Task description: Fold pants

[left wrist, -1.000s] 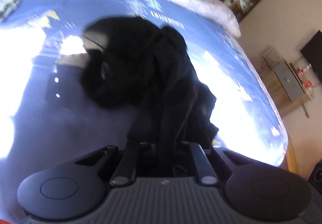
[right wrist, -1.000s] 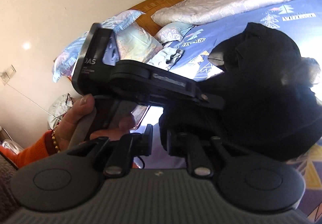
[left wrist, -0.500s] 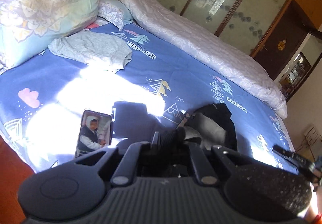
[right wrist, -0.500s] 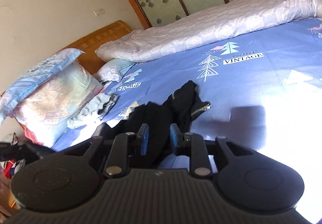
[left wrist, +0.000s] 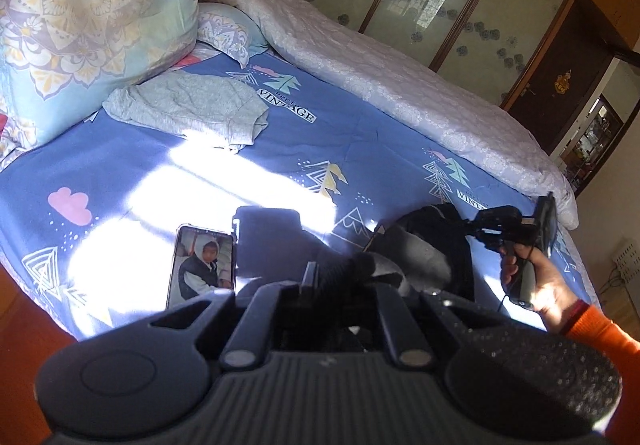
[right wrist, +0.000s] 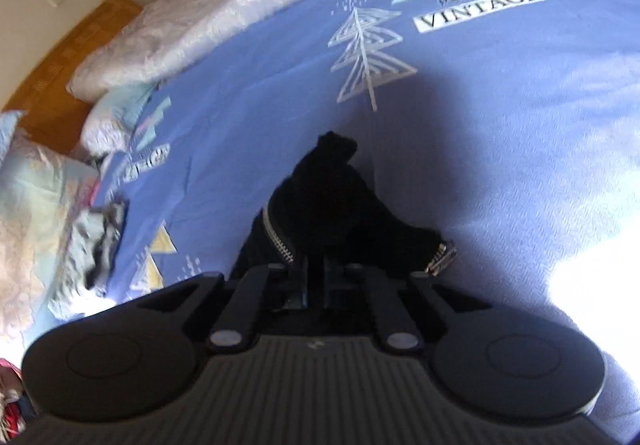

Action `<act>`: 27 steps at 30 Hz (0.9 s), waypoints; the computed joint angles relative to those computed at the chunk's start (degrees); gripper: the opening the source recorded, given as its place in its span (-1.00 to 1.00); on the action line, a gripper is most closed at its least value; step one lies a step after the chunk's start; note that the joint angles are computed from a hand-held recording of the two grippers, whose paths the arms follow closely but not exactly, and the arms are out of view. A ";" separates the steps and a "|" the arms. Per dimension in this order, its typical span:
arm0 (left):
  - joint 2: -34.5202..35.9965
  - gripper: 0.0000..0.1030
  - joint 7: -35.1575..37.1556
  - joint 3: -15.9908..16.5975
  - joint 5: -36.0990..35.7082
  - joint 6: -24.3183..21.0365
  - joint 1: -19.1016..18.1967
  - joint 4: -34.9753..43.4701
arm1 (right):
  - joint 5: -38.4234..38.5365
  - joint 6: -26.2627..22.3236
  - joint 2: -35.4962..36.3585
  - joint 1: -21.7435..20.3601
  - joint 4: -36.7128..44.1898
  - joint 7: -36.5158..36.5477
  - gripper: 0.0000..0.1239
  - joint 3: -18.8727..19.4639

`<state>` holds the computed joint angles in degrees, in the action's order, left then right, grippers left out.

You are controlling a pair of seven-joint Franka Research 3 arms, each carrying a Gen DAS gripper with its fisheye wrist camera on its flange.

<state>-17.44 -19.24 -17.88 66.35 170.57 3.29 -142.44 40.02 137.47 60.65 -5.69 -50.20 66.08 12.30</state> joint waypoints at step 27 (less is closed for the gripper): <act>11.89 -0.89 15.30 4.62 -6.74 1.31 -13.33 7.75 | 35.89 27.23 -32.52 -22.41 -50.55 -32.53 -0.86 -9.75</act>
